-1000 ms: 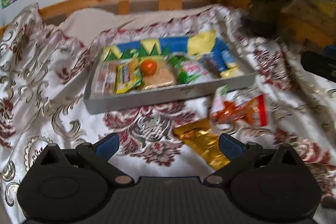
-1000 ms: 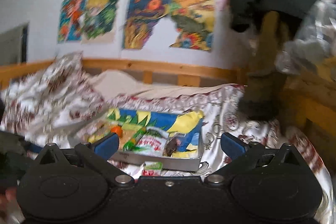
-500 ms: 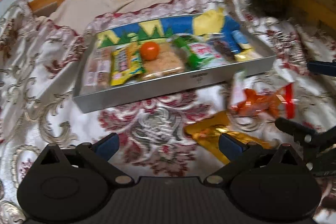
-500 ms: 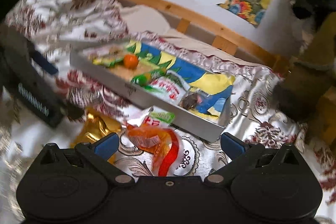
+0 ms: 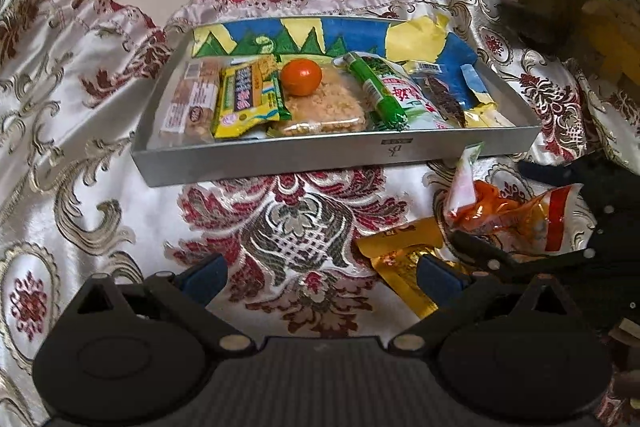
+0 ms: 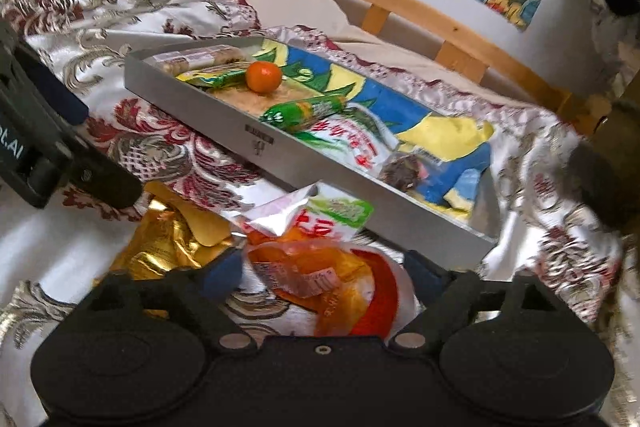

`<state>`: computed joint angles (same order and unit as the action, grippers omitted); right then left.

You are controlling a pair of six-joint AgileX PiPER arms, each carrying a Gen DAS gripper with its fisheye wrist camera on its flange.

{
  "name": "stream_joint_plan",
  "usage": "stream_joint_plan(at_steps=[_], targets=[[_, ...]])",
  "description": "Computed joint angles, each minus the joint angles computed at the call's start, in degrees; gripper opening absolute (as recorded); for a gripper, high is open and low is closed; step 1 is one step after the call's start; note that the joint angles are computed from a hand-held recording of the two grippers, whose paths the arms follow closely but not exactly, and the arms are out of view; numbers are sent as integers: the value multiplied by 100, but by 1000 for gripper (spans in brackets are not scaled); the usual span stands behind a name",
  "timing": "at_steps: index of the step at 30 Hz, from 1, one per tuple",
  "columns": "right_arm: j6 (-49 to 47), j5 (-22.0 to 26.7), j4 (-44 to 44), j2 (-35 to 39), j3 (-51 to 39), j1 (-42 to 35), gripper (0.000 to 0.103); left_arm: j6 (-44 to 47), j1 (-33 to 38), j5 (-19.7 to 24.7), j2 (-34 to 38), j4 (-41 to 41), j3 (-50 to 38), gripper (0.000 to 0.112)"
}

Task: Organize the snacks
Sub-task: 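Move the right tool to the orange chili bag and close on it, then close the left tool on the gold foil pack while the right tool holds the chili bag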

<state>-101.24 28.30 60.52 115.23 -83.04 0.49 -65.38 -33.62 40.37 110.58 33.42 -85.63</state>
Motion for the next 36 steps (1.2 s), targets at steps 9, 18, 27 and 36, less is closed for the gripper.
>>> stream_joint_plan(at_steps=[9, 18, 27, 36], targets=[[1865, 1164, -1476, 68, -816, -230, 53, 537, -43, -505, 23, -224, 174, 92], [2658, 1545, -1831, -81, -1018, -537, 52, 1426, 168, -1314, 337, -1546, -12, 91], [3226, 1731, -2092, 151, -1425, -564, 52, 1450, 326, -843, 806, -2076, -843, 90], [3035, 1617, -1777, -121, -1199, -615, 52, 1022, -58, -267, 827, -1356, -1074, 55]])
